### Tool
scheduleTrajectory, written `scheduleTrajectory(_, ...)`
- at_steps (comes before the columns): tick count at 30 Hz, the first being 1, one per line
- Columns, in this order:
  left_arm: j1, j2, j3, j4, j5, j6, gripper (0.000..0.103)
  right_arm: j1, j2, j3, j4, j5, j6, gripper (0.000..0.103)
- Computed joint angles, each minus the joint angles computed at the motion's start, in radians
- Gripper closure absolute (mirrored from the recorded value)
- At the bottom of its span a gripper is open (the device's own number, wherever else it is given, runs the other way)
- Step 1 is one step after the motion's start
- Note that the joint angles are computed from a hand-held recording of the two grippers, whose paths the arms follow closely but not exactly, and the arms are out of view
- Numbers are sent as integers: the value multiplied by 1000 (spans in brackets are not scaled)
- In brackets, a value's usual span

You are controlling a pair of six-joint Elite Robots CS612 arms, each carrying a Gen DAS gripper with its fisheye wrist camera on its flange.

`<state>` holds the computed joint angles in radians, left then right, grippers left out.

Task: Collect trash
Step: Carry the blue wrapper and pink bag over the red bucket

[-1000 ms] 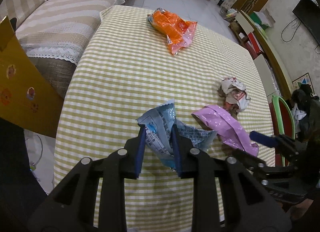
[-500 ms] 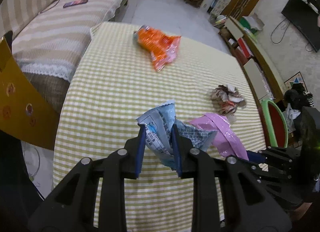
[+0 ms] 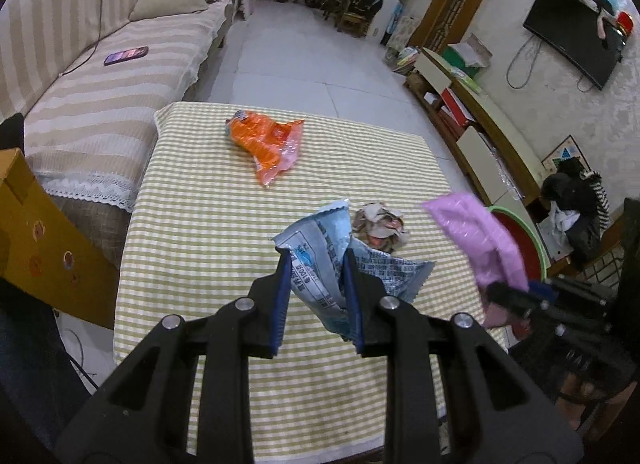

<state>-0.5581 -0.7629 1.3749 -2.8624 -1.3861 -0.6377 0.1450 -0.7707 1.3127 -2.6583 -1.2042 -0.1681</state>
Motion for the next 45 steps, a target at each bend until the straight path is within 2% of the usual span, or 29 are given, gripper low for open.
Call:
scheduleTrajectory(4, -5, 5, -23, -11, -33, 25, 79, -25, -13, 33, -78, 0, 78, 84)
scheduleTrajectory(10, -28, 34, -110, 1, -56, 105, 79, -64, -29, 73, -206, -27, 167, 84)
scheduleTrajectory(19, -67, 120, -305, 80, -105, 217, 79, -129, -38, 118, -334, -83, 282, 84)
scheduleTrajectory(32, -110, 288, -629, 246, -195, 304, 79, -203, -48, 172, -401, -126, 381, 84)
scheduleTrajectory(45, -122, 446, -923, 446, -246, 351, 79, -232, -27, 167, -383, -155, 449, 84)
